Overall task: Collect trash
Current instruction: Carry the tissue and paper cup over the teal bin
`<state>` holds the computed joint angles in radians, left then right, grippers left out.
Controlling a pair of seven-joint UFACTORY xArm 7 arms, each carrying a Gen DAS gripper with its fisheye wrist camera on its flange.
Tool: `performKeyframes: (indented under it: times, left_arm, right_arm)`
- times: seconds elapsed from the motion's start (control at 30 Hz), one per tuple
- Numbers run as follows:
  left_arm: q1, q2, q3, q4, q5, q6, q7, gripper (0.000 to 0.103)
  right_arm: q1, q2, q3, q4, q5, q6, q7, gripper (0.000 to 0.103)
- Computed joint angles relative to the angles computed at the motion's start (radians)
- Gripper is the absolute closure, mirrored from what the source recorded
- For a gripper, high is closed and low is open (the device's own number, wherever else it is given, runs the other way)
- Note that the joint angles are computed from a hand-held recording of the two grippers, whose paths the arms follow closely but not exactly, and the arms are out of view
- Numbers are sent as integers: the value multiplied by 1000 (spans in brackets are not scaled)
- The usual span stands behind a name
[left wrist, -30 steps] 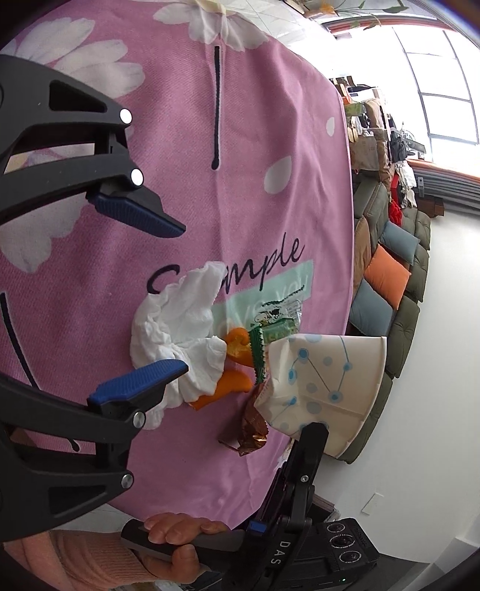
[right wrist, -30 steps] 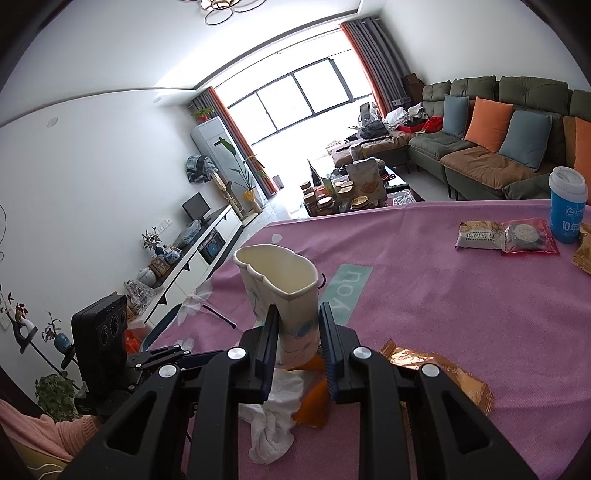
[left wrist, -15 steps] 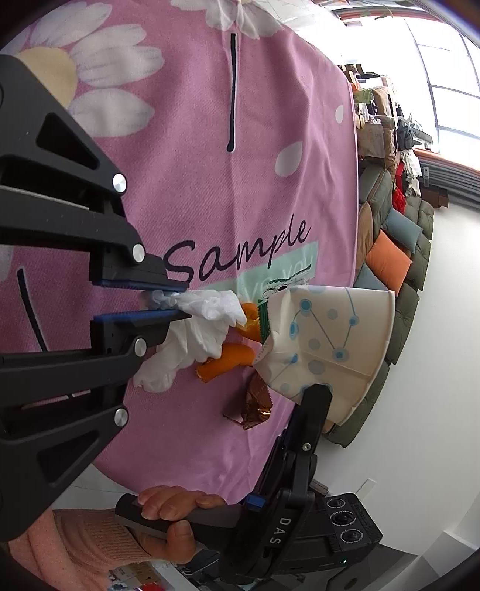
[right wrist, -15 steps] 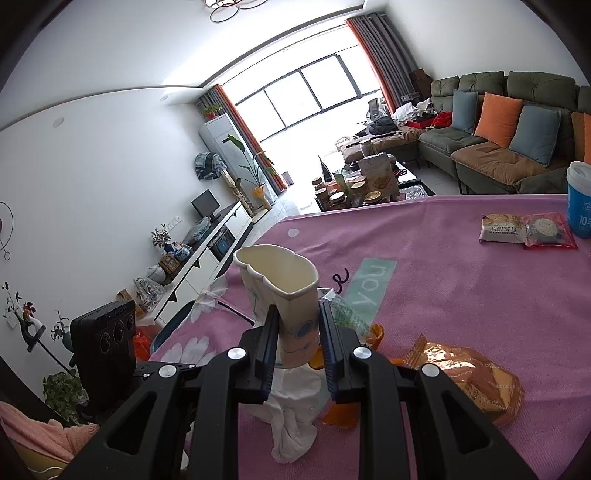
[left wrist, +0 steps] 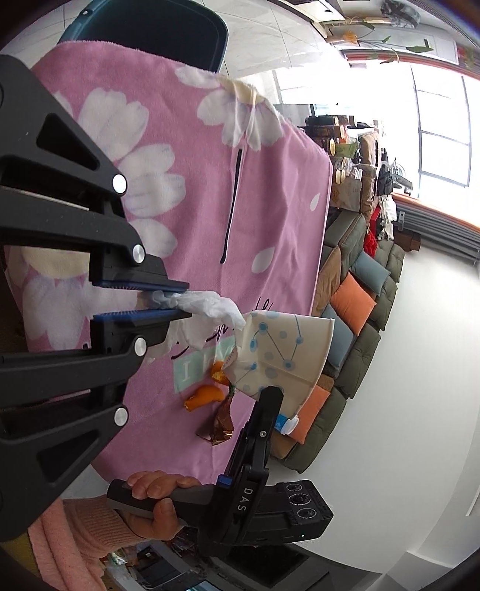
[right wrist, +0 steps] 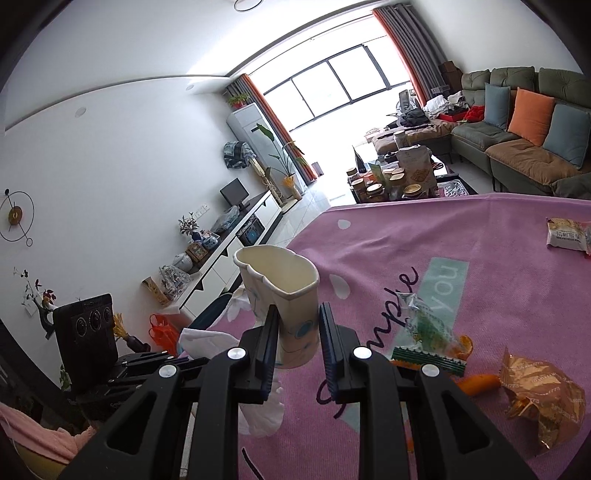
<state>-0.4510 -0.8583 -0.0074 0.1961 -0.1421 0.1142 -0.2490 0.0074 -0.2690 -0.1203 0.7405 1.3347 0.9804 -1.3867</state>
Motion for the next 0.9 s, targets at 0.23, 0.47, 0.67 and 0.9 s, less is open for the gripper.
performKeyframes:
  times: [0.23, 0.47, 0.67, 0.9]
  left_arm:
    - [104, -199, -18, -60, 23, 128, -14, 94]
    - [181, -363, -17, -89, 43, 244, -12, 94]
    - [257, -512, -18, -107, 58, 359, -15, 94]
    - [353, -643, 7, -112, 76, 476, 1, 94]
  right_arm:
    - [45, 9, 40, 12, 13, -8, 7, 83]
    - [87, 30, 70, 34, 16, -14, 19, 83]
    - [120, 46, 93, 54, 19, -17, 29, 83]
    - [156, 63, 118, 77, 17, -21, 46, 83]
